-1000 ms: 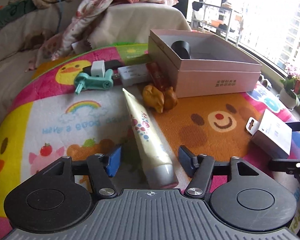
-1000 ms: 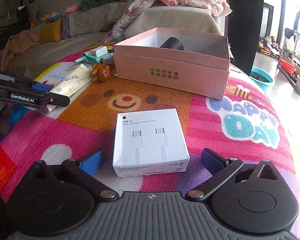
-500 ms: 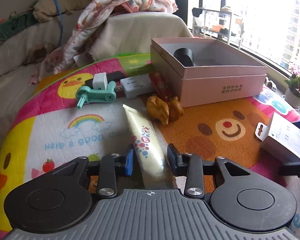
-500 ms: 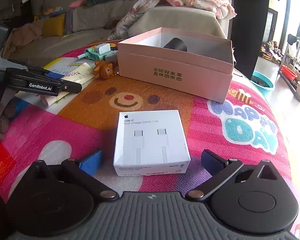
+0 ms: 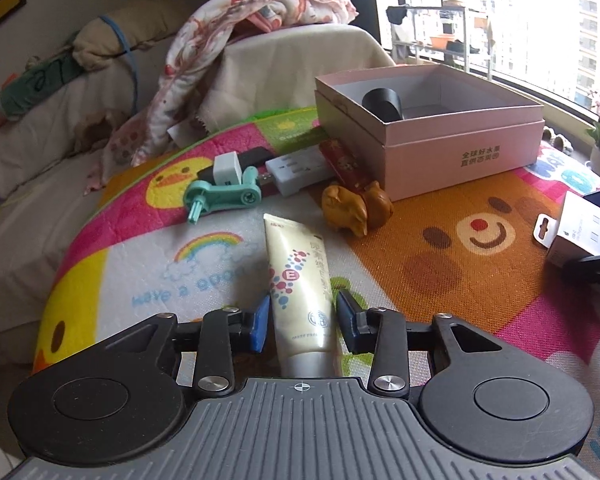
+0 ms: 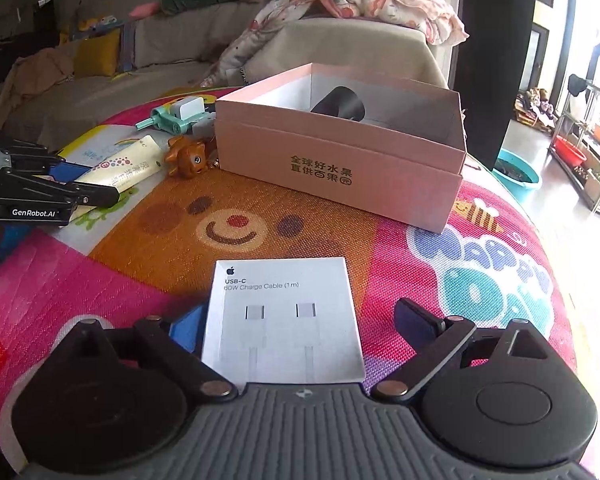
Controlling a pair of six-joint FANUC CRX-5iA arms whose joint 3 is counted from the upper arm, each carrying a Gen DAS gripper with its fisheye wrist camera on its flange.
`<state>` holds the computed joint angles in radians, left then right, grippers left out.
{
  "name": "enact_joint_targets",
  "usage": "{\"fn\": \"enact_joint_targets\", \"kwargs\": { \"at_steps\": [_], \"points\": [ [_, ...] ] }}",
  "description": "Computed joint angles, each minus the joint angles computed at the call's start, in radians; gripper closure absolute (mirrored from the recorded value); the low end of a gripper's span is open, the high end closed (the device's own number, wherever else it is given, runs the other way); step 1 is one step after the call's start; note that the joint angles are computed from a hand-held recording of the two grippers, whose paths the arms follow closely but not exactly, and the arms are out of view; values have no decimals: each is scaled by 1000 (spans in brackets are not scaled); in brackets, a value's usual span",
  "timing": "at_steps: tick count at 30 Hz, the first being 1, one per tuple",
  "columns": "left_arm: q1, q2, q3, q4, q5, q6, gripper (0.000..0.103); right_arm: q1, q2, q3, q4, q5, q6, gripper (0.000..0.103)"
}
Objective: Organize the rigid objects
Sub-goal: 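Carry the cream tube with the left tool toward the pink box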
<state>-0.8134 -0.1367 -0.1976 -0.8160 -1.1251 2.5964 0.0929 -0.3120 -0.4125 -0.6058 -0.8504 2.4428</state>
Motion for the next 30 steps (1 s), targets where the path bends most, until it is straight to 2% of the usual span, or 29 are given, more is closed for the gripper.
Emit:
{"fn": "enact_joint_targets", "kwargs": {
  "at_steps": [3,8,13,18,24,30],
  "points": [
    [-24,12,12,-44,-38,32,61,6,-8,-9,3,12,0,7],
    [-4,12,8,-24,-26,-4,60,-3,-2,-5,-9,3,4,6],
    [-22,25,26,-56,-77,13,59,-4,-1,-4,-10,4,5,6],
    [-25,2,20,-55,-85,22,59,-5,-1,-4,-10,2,6,6],
    [49,-17,-8,39,11,-28,59,-4,-1,-5,-9,5,4,5],
    [67,-13,-20,37,63,-43,63,-6,-1,-5,-13,8,9,6]
  ]
}}
